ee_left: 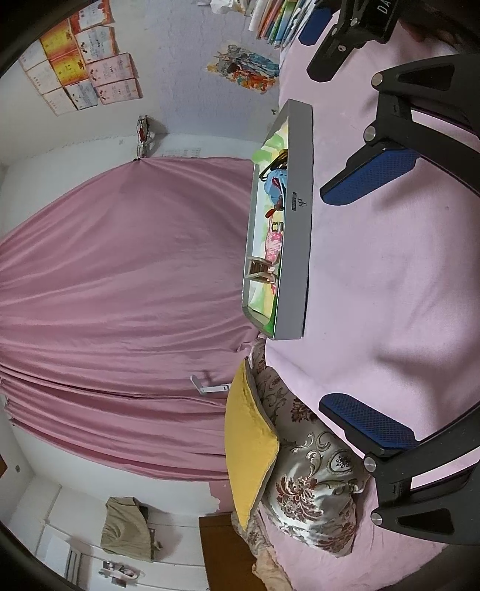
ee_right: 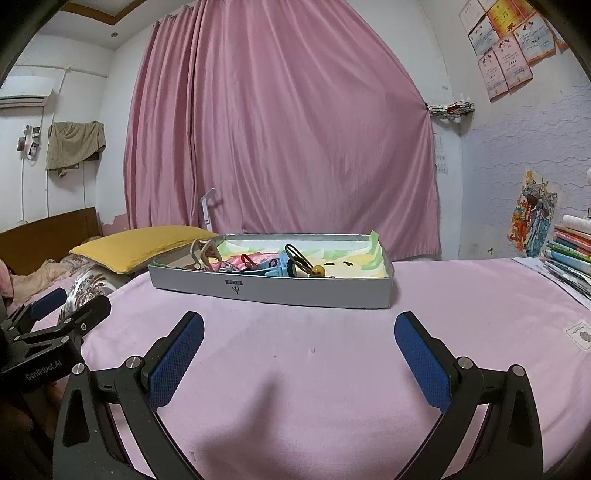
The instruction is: Organize jewelry
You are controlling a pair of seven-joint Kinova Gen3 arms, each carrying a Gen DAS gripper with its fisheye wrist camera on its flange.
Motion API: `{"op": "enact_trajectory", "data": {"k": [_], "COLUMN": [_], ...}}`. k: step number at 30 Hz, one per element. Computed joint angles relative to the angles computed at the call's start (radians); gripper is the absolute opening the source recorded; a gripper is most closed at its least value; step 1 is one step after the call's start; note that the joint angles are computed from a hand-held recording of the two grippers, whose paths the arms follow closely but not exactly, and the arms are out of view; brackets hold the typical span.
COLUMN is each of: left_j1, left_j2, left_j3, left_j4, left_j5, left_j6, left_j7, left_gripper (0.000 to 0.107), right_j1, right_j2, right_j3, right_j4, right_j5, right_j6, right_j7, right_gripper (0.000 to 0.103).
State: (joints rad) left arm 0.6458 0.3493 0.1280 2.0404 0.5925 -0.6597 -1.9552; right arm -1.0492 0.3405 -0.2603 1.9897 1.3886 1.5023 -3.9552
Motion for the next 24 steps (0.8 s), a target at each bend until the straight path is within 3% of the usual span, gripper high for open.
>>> {"op": "enact_trajectory", "data": {"k": [24], "left_j1": [0.004], "left_j2": [0.001], "left_j3": [0.000], "left_j4": [-0.002], "left_j5": [0.009], "left_j6": [0.005], "left_j7": [-0.024], "left_gripper": [0.102], "right_j1": [-0.002], "right_j2": [0.002], "right_j3": [0.001], "right_j4": [-0.004], "right_j5": [-0.001], "right_j6": [-0.002], "right_j7": [0.000], "right_gripper": [0.101]}}
